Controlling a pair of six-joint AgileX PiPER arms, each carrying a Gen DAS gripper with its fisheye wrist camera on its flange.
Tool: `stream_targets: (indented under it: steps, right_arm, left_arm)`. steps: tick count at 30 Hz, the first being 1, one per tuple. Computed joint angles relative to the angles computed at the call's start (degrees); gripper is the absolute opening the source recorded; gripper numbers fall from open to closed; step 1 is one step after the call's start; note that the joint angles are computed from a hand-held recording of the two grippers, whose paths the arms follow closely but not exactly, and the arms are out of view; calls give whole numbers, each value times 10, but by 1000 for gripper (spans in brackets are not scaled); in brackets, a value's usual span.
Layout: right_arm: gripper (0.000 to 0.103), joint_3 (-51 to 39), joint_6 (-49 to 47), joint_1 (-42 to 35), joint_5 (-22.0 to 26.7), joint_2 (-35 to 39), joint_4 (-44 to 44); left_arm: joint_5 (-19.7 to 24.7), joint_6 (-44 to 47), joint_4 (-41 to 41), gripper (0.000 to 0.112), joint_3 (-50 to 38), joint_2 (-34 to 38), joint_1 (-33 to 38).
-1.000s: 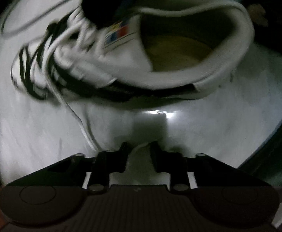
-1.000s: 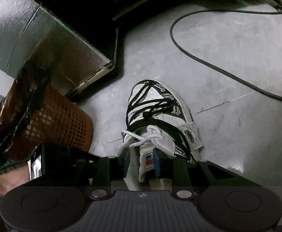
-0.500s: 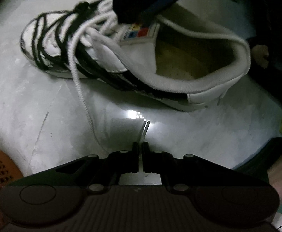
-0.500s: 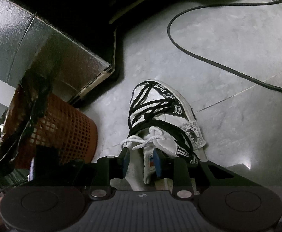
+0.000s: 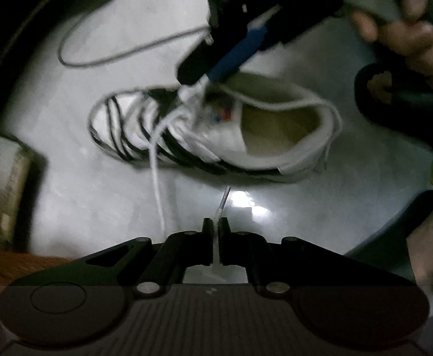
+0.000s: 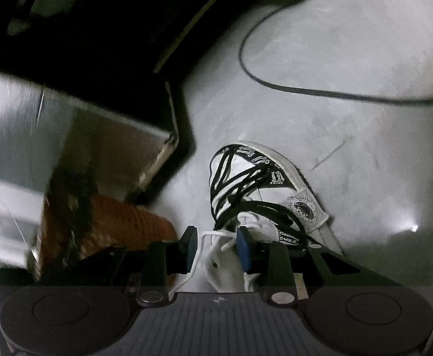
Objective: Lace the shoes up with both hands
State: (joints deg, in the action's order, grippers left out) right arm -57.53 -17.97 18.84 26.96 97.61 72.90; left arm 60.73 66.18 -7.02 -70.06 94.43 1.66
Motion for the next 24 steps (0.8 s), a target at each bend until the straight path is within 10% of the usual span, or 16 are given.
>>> stream_targets:
  steps: [8, 24]
  right_arm:
    - [34, 5, 5, -5, 1, -6, 12]
    - [35, 42, -20, -11, 20, -9, 74]
  left_arm:
    - [19, 30, 15, 4, -69, -13, -18]
    - [-129, 23, 82, 4, 57, -26, -62]
